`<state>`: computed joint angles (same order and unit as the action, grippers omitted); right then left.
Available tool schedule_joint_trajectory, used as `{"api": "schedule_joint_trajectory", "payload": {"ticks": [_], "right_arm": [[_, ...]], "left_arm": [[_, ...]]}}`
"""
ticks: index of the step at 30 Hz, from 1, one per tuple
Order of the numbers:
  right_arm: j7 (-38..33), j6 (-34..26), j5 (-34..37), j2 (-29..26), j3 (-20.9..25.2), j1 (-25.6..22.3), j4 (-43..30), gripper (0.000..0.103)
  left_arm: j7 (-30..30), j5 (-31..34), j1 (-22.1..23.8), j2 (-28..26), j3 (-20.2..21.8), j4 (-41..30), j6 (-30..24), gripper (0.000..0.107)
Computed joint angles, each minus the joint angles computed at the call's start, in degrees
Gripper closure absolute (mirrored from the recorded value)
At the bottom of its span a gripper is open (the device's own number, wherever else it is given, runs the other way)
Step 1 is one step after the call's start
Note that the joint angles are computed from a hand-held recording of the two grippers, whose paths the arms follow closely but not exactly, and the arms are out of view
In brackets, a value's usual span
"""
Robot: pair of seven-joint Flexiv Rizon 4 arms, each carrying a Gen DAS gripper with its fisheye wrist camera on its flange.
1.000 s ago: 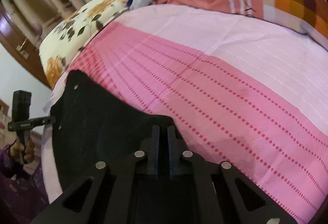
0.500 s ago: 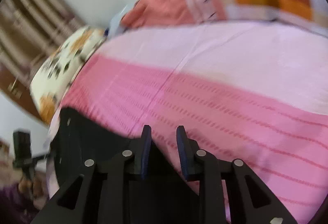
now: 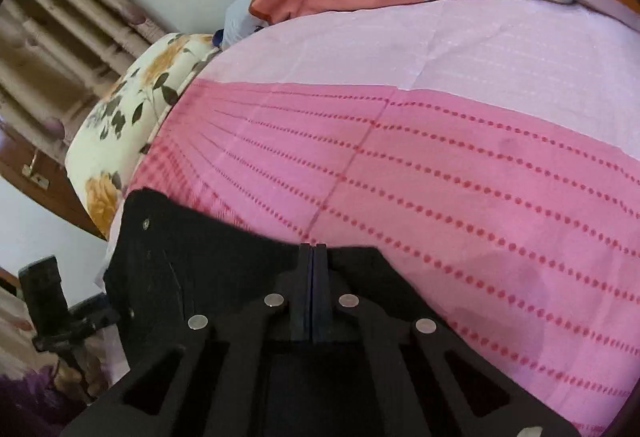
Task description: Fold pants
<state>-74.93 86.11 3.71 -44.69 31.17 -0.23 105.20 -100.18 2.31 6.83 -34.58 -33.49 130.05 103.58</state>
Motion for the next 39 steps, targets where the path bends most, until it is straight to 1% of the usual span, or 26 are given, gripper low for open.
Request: {"api": "schedule_joint_trajectory", "payload": {"ticks": [3, 4, 8, 9, 11, 12, 13, 14, 15, 17, 18, 19, 20, 21, 23, 25, 26, 27, 28, 29, 31, 33, 34, 35, 36, 39], "right_arm": [[-2.36, 0.37, 2.53, -3.47, 7.1, -6.55, -1.51, 0.103], [-2.42, 1.1, 3.14, -3.8, 7.8, -7.33, -1.49, 0.103], [-1.13, 2.65, 2.63, -2.74, 6.11, -5.6, -0.35, 0.103], [-0.82, 2.82, 2.39, -2.7, 6.0, -5.4, -0.16, 0.103], [-0.45, 3.21, 2.14, -3.29, 6.99, -6.18, -0.22, 0.103], [-0.32, 3.54, 2.07, -3.7, 7.73, -6.79, -0.19, 0.103], [-0.31, 4.01, 1.99, -4.18, 8.67, -7.66, -0.01, 0.103], [-0.19, 4.44, 1.78, -4.55, 9.35, -8.34, 0.18, 0.103], [0.13, 4.77, 1.44, -4.65, 9.53, -8.58, 0.4, 0.103], [1.1, 5.22, 0.47, -4.42, 8.9, -8.11, 0.78, 0.103], [1.47, 5.37, -0.05, -4.43, 8.73, -8.09, 0.95, 0.103], [1.87, 5.54, -0.56, -4.41, 8.54, -8.04, 1.11, 0.103], [2.24, 5.72, -1.03, -4.51, 8.53, -8.13, 1.22, 0.103], [2.58, 5.73, -1.53, -4.62, 8.7, -8.35, 1.27, 0.103], [3.17, 5.89, -2.46, -4.88, 8.99, -8.78, 1.41, 0.103], [3.85, 6.1, -3.24, -5.15, 9.23, -9.12, 1.49, 0.103], [4.18, 6.18, -3.62, -5.3, 9.39, -9.33, 1.53, 0.103], [4.54, 6.23, -3.98, -5.45, 9.48, -9.48, 1.52, 0.103], [4.93, 6.27, -4.33, -5.49, 9.41, -9.5, 1.55, 0.103], [5.37, 6.28, -4.67, -5.42, 9.17, -9.29, 1.57, 0.103], [6.32, 6.21, -5.32, -4.88, 8.11, -8.44, 1.72, 0.103], [6.9, 4.96, -6.04, -4.5, 7.92, -8.46, 1.48, 0.103], [8.07, 5.02, -5.6, -3.04, 6.31, -7.15, 1.95, 0.103], [9.07, 7.13, -4.79, -1.52, 4.78, -5.68, 3.1, 0.102], [9.8, 11.48, -3.84, 0.15, 4.11, -4.86, 5.07, 0.092], [13.41, 19.99, -1.01, 6.65, 1.68, -2.42, 12.32, 0.083]], "left_arm": [[-1.37, 0.13, 2.85, 0.29, -2.32, 1.46, 1.1, 0.041], [-2.47, 0.02, 3.11, 1.06, -2.23, 2.14, 1.94, 0.041], [-8.12, 0.98, 2.6, 5.27, 0.23, 4.9, 7.82, 0.041], [-9.32, 1.85, 3.11, 5.86, 0.02, 4.93, 9.09, 0.041], [-10.57, 5.91, 7.41, 4.61, -4.62, 3.1, 8.85, 0.041], [-9.6, 8.72, 9.4, 2.95, -7.79, 0.39, 6.95, 0.041], [-8.42, 9.91, 9.8, 1.91, -9.13, -1.22, 6.09, 0.04], [-5.9, 11.06, 8.78, 0.5, -9.62, -3.95, 4.63, 0.04], [-2.33, 11.57, 6.68, -0.9, -9.15, -7.33, 1.8, 0.04], [2.28, 11.56, 0.92, -3.03, -4.88, -13.64, -3.56, 0.04], [5.19, 11.05, -0.35, -5.79, -4.51, -16.5, -5.12, 0.04], [9.59, 8.92, -0.02, -9.1, -6.01, -18.59, -6.71, 0.04], [10.26, 9.04, 0.15, -11.19, -6.39, -20.58, -8.49, 0.04], [12.17, 8.19, 1.33, -13.84, -7.93, -21.99, -9.88, 0.04], [15.36, 7.04, 4.52, -17.87, -11.75, -22.75, -9.81, 0.042], [18.42, 5.45, 8.9, -22.31, -17.04, -23.02, -10.74, 0.05], [19.11, 4.57, 9.37, -22.93, -17.47, -23.12, -11.18, 0.055], [18.89, 3.25, 8.56, -22.45, -16.31, -23.28, -11.26, 0.072], [18.77, 1.89, 8.45, -22.66, -15.98, -23.45, -11.06, 0.083], [18.91, 0.62, 9.3, -24.01, -17.07, -23.33, -10.55, 0.084], [18.74, -2.02, 10.35, -25.87, -18.35, -23.03, -9.55, 0.101], [19.89, -3.1, 12.58, -28.87, -21.39, -22.07, -8.24, 0.102], [20.12, -3.26, 12.56, -29.08, -21.57, -21.86, -7.59, 0.102], [20.03, -3.45, 11.88, -28.28, -20.84, -21.81, -7.12, 0.102], [19.85, -3.51, 10.49, -26.56, -19.19, -21.75, -6.48, 0.102], [19.63, -3.13, 7.93, -24.33, -16.37, -21.61, -4.31, 0.102]]}}
